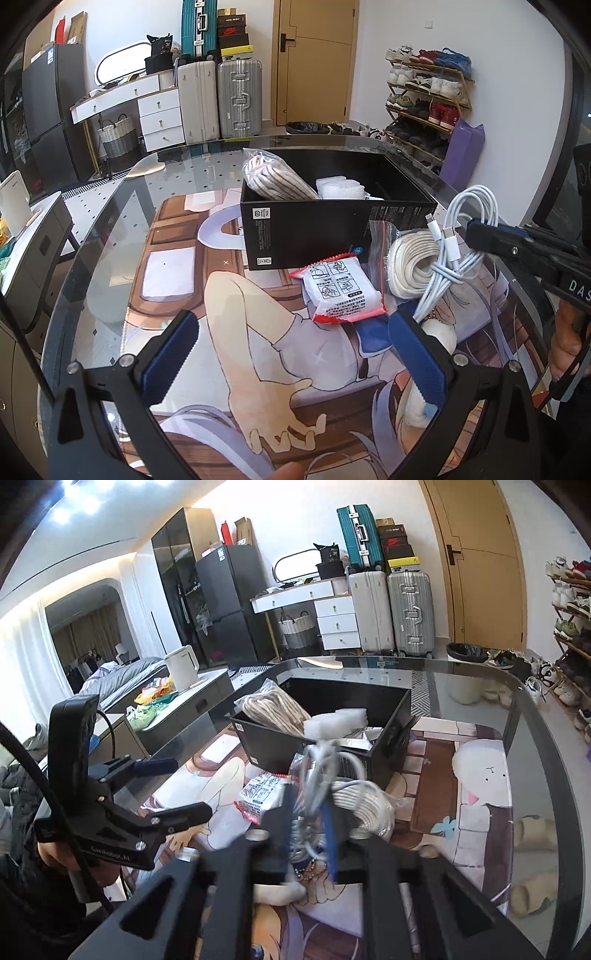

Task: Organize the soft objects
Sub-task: 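Grasp the white plush toy with the left gripper while the right holds the cable up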

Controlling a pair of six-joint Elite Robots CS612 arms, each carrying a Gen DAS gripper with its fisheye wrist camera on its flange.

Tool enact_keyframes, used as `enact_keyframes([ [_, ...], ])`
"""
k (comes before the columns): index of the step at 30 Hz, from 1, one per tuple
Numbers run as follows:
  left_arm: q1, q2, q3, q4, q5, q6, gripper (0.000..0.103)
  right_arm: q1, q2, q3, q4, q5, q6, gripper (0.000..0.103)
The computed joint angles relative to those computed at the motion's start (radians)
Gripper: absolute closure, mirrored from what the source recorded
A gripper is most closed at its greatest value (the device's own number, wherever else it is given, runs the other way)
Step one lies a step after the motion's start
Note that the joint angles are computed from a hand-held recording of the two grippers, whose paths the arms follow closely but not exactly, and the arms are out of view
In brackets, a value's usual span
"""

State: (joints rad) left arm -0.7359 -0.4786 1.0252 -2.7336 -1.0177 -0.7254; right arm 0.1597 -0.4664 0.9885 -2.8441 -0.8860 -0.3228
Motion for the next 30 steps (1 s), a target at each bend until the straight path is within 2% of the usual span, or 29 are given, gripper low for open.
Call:
enact_keyframes([
  [6, 0.0, 0.0, 0.0, -0.007, -0.01, 0.002, 0.0, -0.002, -0.002, 0.012, -0.089, -0.021, 0.035, 0.098],
  [12, 0.0, 0.003, -0.004, -0.039, -0.076, 0.053, 0.0, -0.006, -0.01, 0.023, -0.133, -0.018, 0.051, 0.098],
  [24, -0.016, 0.025, -0.056, 0.003, -0.157, 0.173, 0.0, -0.012, -0.02, 0.038, -0.185, -0.019, 0.081, 0.098],
  [30, -0.02, 0.037, -0.083, 0.059, -0.203, 0.195, 0.0, -0.013, -0.023, 0.042, -0.189, -0.017, 0.082, 0.098],
])
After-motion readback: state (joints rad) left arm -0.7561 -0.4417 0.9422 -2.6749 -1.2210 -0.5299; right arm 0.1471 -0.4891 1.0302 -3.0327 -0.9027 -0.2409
